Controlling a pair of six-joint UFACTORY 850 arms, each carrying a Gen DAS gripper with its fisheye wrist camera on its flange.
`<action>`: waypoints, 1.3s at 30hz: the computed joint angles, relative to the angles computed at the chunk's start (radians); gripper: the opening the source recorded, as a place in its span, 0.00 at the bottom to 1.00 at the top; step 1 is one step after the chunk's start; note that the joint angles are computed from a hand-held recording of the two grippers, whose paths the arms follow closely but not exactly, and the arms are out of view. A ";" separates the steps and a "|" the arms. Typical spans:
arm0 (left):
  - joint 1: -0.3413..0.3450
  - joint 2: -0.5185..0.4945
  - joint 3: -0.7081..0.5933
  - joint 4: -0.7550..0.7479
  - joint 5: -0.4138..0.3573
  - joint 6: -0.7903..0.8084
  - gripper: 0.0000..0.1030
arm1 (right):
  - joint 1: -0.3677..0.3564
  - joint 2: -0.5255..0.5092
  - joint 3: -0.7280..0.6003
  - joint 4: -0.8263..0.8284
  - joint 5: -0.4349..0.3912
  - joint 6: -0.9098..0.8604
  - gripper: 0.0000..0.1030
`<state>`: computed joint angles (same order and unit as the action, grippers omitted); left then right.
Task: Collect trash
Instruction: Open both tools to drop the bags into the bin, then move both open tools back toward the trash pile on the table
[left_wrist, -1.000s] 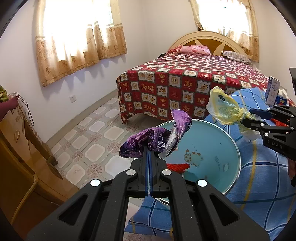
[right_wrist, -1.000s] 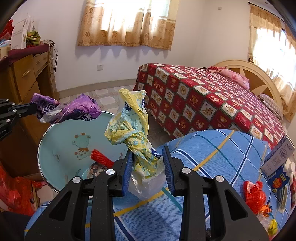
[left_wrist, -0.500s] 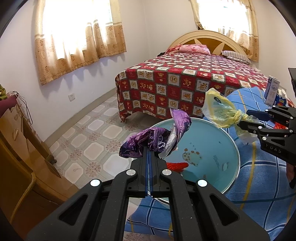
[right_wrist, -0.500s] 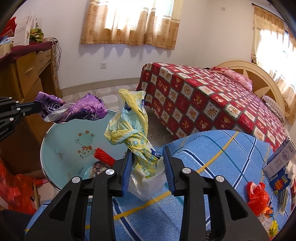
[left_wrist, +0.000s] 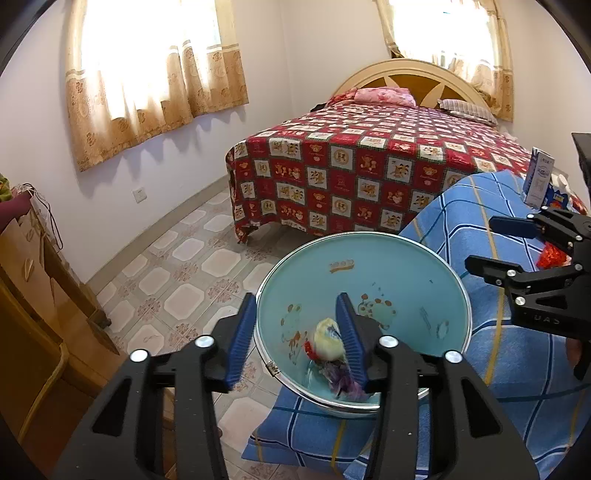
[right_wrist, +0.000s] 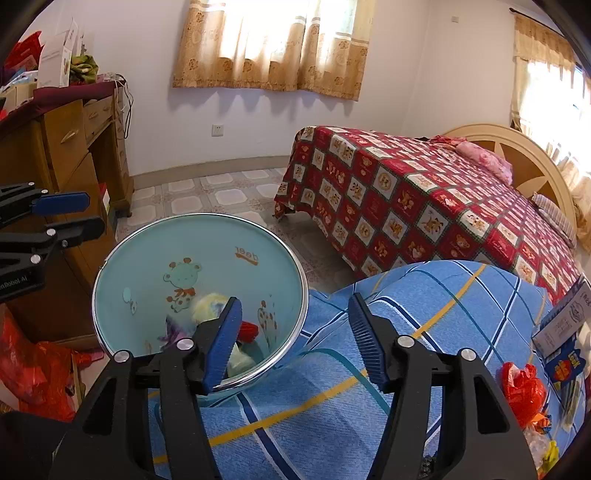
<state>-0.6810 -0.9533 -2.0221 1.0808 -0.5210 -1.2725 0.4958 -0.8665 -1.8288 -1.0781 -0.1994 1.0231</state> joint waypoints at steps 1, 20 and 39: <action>0.001 -0.001 -0.001 -0.001 0.001 0.001 0.47 | 0.001 0.002 0.003 -0.014 -0.001 0.014 0.60; -0.024 -0.021 -0.025 -0.068 0.026 0.081 0.62 | 0.006 0.145 0.203 -0.441 -0.032 0.498 0.63; -0.157 -0.229 -0.366 -0.621 0.110 0.769 0.62 | -0.027 0.618 0.904 -0.568 -0.393 1.051 0.69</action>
<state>-0.8384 -1.1826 -2.3877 0.4596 -0.4105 -0.5036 0.4691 -0.2485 -0.9244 -1.6462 -0.5926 2.0744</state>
